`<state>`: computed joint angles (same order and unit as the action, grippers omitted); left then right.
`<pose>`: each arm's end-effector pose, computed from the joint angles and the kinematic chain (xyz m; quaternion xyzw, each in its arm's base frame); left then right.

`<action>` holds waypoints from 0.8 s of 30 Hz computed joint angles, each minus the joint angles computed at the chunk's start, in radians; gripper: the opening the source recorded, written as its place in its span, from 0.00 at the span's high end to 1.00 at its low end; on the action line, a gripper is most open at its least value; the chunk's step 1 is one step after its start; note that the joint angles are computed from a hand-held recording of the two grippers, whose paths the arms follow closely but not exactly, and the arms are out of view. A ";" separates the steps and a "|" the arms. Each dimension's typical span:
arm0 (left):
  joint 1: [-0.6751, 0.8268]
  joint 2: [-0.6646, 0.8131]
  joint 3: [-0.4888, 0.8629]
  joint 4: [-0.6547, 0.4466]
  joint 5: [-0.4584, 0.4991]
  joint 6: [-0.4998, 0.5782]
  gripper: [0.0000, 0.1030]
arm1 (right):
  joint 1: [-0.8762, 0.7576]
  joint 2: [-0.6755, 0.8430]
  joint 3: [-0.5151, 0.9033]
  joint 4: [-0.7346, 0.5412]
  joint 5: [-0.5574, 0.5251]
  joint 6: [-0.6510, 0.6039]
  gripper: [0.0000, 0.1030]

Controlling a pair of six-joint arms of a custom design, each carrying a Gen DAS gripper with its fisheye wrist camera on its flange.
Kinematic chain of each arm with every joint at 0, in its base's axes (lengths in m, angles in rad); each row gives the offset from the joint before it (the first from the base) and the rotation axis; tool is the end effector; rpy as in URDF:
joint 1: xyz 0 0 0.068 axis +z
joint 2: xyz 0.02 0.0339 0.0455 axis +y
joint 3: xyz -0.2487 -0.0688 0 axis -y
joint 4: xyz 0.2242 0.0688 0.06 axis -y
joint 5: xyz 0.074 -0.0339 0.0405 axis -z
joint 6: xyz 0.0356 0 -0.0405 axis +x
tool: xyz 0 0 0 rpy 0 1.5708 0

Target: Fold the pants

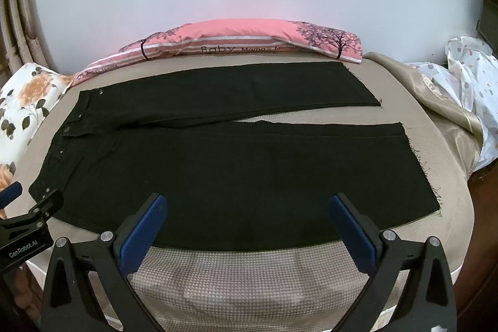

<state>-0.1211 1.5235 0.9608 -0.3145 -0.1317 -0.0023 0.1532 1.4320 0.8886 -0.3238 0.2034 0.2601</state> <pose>0.2981 -0.0316 0.2090 0.0334 0.9381 0.0409 0.3423 0.2768 0.0355 0.2122 0.0848 0.9307 -0.0229 0.3551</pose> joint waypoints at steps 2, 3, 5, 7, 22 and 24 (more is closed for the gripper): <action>0.000 0.001 0.002 -0.001 0.003 0.001 0.00 | 0.002 0.002 0.000 0.003 0.001 0.000 0.00; 0.000 0.002 0.002 0.000 0.000 0.002 0.00 | 0.001 0.001 0.000 0.002 0.000 -0.002 0.00; 0.002 0.003 0.006 -0.004 0.003 0.003 0.00 | 0.002 0.001 0.001 0.001 -0.001 -0.004 0.00; 0.001 0.007 0.011 -0.007 0.003 0.002 0.00 | 0.001 0.005 0.008 -0.001 -0.006 -0.009 0.00; 0.254 0.292 0.440 -0.136 0.198 0.088 0.00 | -0.094 0.156 0.178 0.013 -0.211 -0.054 0.00; 0.300 0.386 0.580 -0.174 0.225 0.112 0.00 | -0.105 0.210 0.232 0.006 -0.245 -0.050 0.00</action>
<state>0.1792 1.9099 1.5406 -0.4886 0.0930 0.1098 0.0477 1.6417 1.1209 -0.3178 -0.0416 0.2096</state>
